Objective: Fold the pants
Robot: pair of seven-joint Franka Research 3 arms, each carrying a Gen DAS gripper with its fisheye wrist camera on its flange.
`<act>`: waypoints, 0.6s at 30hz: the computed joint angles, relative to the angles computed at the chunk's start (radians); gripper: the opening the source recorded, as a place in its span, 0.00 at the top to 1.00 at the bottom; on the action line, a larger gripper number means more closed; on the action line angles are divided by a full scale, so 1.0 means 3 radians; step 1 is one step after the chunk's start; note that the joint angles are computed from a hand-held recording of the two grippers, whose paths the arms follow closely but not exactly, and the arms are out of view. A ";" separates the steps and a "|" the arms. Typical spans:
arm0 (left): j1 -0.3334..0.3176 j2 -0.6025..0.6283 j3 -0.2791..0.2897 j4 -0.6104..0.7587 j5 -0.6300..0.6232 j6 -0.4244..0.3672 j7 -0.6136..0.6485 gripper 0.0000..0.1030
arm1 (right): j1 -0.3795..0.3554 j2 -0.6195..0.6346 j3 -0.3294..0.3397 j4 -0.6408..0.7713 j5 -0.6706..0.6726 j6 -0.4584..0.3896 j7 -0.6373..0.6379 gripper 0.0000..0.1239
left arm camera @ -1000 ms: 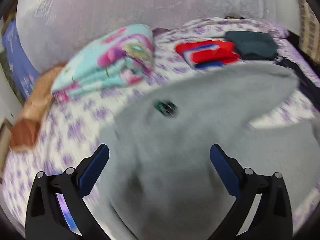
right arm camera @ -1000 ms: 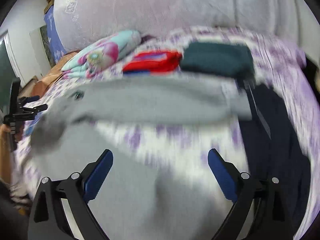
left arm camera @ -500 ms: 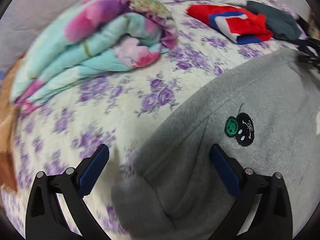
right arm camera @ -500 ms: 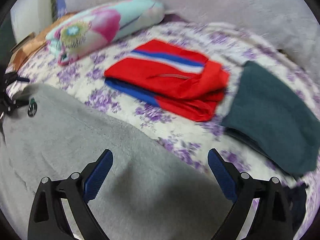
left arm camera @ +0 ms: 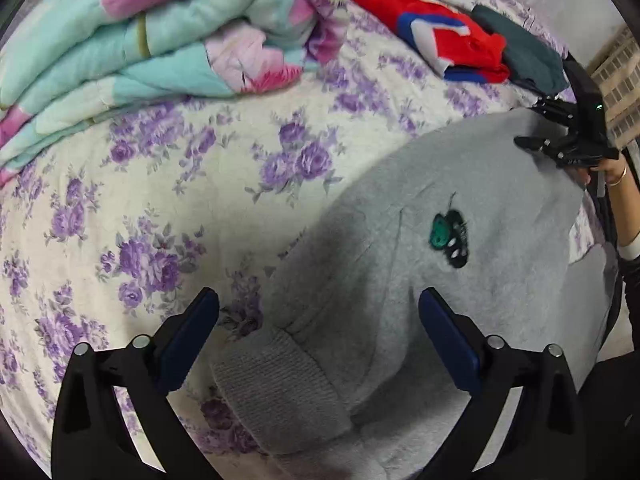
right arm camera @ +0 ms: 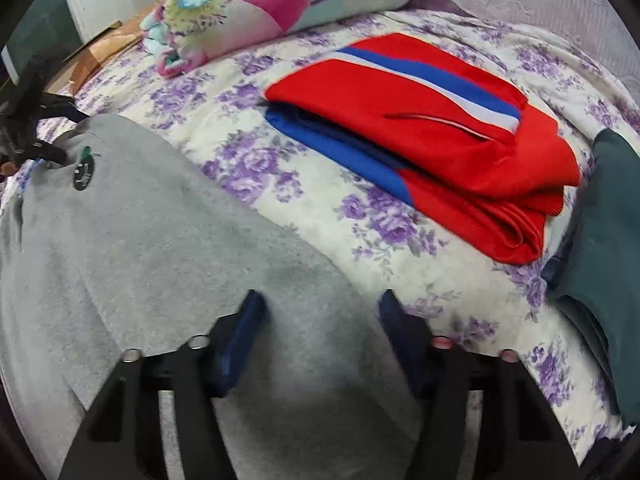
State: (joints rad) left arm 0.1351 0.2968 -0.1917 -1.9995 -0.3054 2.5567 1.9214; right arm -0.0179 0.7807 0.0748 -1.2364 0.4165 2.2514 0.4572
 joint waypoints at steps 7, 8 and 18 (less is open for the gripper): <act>0.0013 0.0062 -0.0014 0.0124 0.0058 -0.0151 0.0122 0.29 | 0.0003 -0.0130 -0.0002 -0.0235 0.0044 0.0165 0.0003 0.57; -0.0006 0.0042 0.0008 0.0146 0.0112 -0.0164 0.0089 0.29 | 0.0006 -0.0131 -0.0009 -0.0234 0.0037 0.0162 0.0015 0.57; 0.0107 0.0253 -0.0083 0.0422 -0.0207 -0.0483 0.0319 0.47 | 0.0017 -0.0094 -0.0001 -0.0213 0.0041 0.0222 0.0123 0.53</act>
State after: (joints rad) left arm 0.1672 0.3727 -0.2165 -1.8729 -0.3674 2.4117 2.0171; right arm -0.0128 0.7524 0.0744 -1.3004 0.4288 2.3181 0.4941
